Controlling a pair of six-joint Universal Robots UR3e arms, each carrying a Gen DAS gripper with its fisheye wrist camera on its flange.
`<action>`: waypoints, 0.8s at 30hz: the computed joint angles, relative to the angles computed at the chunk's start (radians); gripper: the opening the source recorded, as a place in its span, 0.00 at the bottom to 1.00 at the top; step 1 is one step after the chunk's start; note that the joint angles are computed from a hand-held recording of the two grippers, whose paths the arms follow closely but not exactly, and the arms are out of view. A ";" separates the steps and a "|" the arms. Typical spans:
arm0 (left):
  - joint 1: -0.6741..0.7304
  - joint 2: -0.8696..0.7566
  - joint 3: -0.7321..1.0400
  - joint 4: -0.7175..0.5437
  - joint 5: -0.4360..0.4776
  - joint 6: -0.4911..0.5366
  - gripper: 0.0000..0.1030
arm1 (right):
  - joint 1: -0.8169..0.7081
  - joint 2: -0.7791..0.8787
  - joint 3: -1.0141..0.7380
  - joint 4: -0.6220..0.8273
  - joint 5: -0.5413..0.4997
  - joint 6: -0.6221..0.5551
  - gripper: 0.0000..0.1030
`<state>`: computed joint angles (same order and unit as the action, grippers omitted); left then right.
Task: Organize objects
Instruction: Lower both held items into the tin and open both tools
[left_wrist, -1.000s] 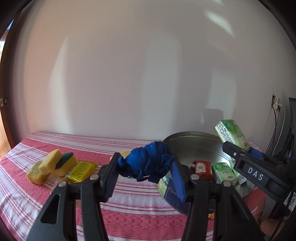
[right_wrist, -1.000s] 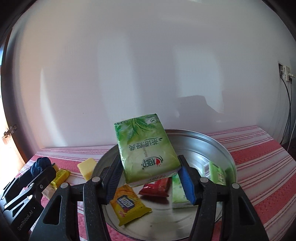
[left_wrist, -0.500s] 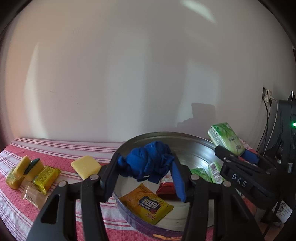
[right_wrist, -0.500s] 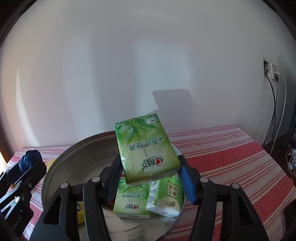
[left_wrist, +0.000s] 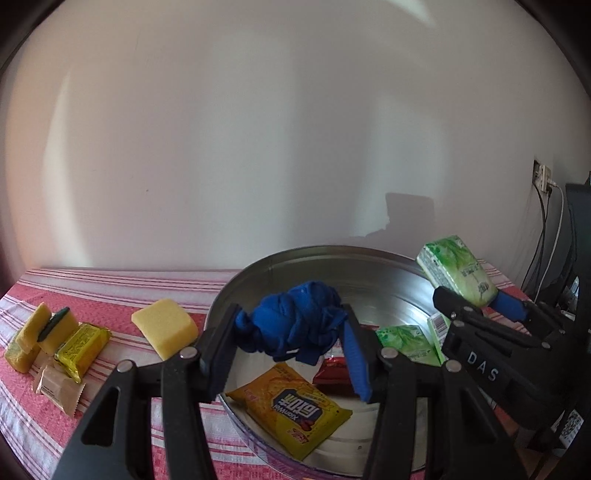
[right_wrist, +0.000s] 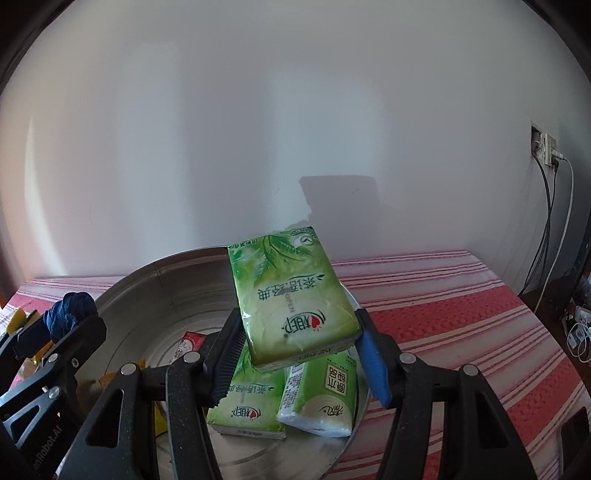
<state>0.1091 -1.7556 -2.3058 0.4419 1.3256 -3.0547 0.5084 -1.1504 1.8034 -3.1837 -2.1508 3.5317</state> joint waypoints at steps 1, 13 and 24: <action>-0.009 -0.001 0.003 -0.006 0.013 0.000 0.51 | 0.002 0.003 -0.006 0.008 -0.001 0.001 0.59; -0.070 0.014 0.010 -0.014 0.122 0.001 0.51 | -0.025 0.037 -0.004 -0.009 0.045 -0.032 0.59; -0.084 -0.009 0.016 0.005 0.151 0.010 0.51 | -0.011 0.046 -0.031 0.029 0.050 -0.021 0.60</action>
<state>0.0246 -1.7644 -2.2895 0.4472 1.4762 -3.0452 0.4976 -1.1047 1.7722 -3.1551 -2.1008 3.5106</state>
